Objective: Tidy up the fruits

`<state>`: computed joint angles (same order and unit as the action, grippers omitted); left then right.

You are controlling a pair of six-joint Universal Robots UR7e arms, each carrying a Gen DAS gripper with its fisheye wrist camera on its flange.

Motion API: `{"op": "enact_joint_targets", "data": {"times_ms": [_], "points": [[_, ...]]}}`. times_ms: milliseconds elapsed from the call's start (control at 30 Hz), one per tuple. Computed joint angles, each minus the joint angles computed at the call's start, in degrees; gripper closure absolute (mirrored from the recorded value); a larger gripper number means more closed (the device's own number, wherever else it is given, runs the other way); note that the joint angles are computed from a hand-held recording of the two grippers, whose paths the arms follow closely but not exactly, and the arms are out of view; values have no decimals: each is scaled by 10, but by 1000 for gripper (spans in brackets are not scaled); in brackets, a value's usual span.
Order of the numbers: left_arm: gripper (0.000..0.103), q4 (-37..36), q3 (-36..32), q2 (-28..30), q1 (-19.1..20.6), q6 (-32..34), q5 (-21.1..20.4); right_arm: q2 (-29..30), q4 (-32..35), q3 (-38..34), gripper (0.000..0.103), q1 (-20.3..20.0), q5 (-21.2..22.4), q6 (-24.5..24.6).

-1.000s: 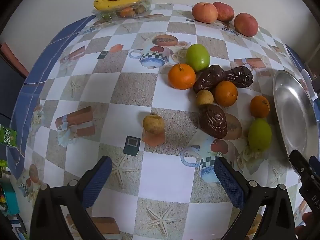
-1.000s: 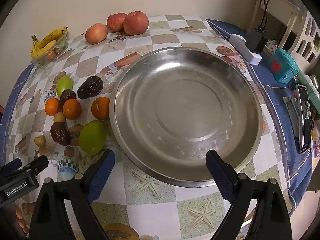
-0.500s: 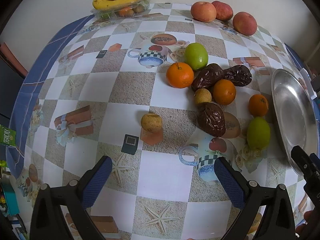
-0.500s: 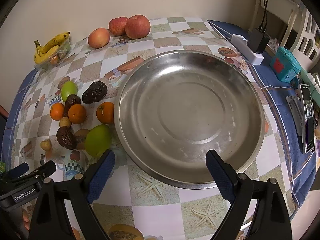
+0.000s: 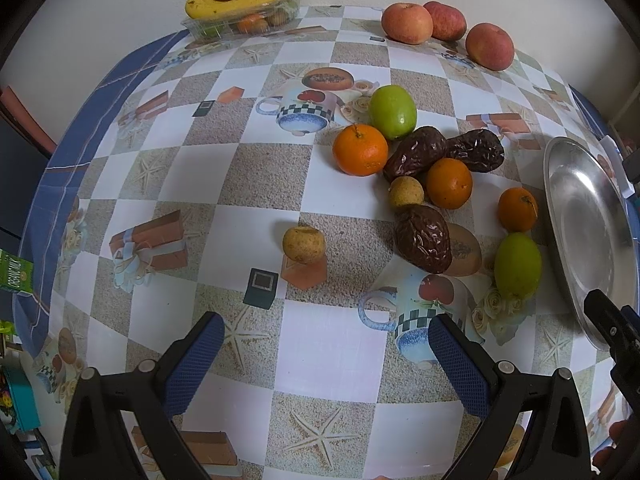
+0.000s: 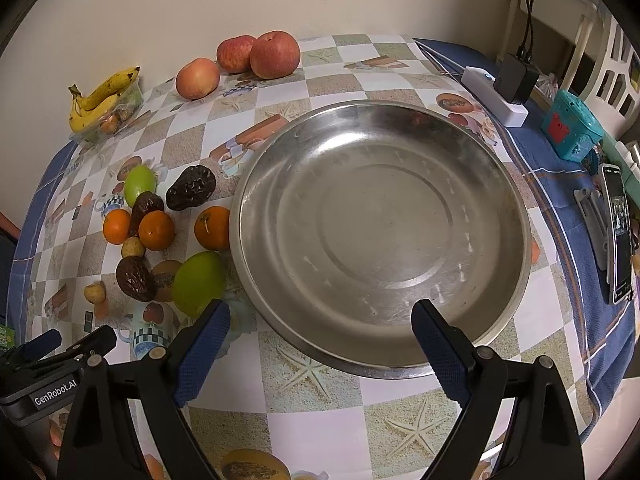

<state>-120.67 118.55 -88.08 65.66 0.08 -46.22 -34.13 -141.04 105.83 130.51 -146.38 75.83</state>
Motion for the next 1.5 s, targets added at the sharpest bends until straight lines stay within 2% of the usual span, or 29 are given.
{"op": "enact_joint_targets", "data": {"times_ms": [500,967,1400,1500], "points": [[0,-12,6,-5,-1,12,-2,0,-2,0,10,-1,0,-2],[0,-54,25,-12,-6,30,8,1,-2,-1,10,-1,0,-4],[0,-134,44,-23,-6,86,-23,4,-23,-2,10,2,-6,-27],[0,-142,38,-22,3,90,-47,7,-36,-2,10,4,-15,-37]]}}
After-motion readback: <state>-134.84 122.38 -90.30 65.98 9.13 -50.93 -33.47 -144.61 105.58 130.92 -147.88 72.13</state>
